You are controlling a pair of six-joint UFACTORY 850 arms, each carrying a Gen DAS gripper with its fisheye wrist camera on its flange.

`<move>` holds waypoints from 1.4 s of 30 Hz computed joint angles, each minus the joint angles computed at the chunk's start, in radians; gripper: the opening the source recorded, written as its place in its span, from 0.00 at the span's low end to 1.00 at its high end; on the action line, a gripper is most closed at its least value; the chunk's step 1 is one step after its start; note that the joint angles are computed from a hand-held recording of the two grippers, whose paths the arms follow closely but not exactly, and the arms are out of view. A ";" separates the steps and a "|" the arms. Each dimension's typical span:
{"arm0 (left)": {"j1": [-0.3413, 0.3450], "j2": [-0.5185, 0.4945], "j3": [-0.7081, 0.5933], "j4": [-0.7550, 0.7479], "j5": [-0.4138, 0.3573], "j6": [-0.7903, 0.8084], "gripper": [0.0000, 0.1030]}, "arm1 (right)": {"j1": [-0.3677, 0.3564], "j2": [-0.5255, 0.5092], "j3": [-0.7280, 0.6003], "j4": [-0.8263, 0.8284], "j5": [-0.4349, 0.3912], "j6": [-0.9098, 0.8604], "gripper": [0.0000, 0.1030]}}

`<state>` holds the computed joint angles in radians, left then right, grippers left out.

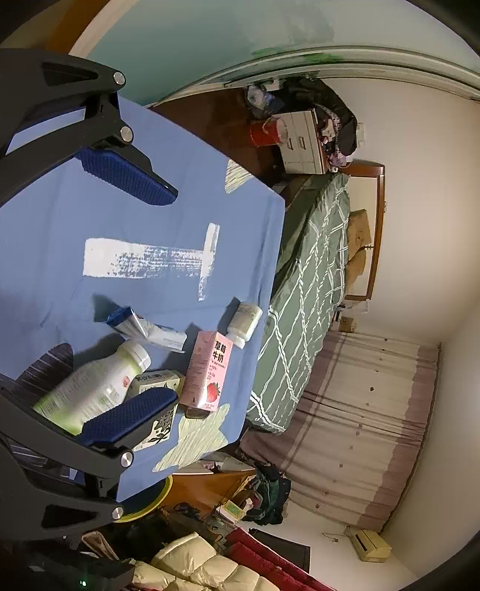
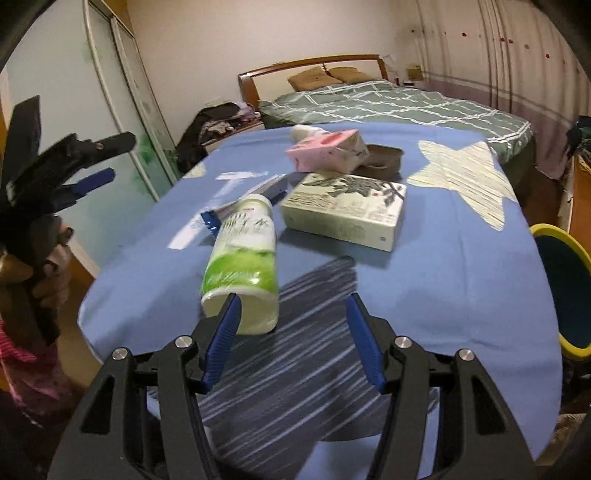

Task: Collect trash
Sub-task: 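Reach the right tool to the green coconut-water bottle and grasp it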

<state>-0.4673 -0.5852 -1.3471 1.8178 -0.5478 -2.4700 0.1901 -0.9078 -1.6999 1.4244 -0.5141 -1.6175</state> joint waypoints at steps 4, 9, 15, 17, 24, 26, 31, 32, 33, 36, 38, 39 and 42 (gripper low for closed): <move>0.001 0.010 0.016 0.008 -0.015 -0.018 0.95 | -0.006 0.020 0.029 0.095 -0.025 -0.073 0.64; 0.004 0.005 0.010 0.001 -0.015 -0.020 0.95 | 0.016 0.032 0.059 0.153 -0.070 -0.156 0.70; 0.004 0.009 0.024 0.021 -0.017 -0.035 0.94 | 0.071 -0.010 0.017 0.125 0.042 -0.143 0.74; 0.004 0.009 0.023 0.019 -0.017 -0.033 0.95 | 0.073 -0.036 -0.023 0.036 0.031 -0.019 0.74; 0.005 0.008 0.028 0.019 -0.011 -0.038 0.95 | 0.092 -0.049 -0.032 0.055 0.071 -0.029 0.71; 0.006 0.005 0.026 0.016 -0.008 -0.036 0.95 | 0.098 -0.054 -0.034 0.071 0.078 -0.043 0.67; 0.005 0.004 0.029 0.017 -0.010 -0.038 0.95 | 0.092 -0.063 -0.049 0.043 0.073 -0.006 0.50; 0.005 0.004 0.029 0.018 -0.009 -0.039 0.95 | 0.088 -0.057 -0.043 0.055 0.066 -0.018 0.50; 0.005 0.004 0.029 0.018 -0.009 -0.039 0.95 | 0.085 -0.048 -0.033 0.077 0.063 -0.043 0.50; 0.006 0.004 0.030 0.023 -0.009 -0.043 0.95 | 0.069 -0.015 0.003 0.159 0.031 -0.130 0.49; 0.006 0.002 0.029 0.022 -0.008 -0.042 0.95 | 0.054 0.009 0.027 0.216 -0.001 -0.181 0.48; 0.006 0.002 0.028 0.022 -0.007 -0.042 0.95 | 0.048 0.019 0.038 0.241 -0.010 -0.204 0.48; 0.005 -0.001 0.024 0.017 -0.006 -0.034 0.95 | 0.029 0.045 0.058 0.292 -0.045 -0.247 0.48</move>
<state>-0.4621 -0.5860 -1.3231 1.8346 -0.5537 -2.5040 0.2194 -0.8629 -1.6418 1.7164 -0.5592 -1.8643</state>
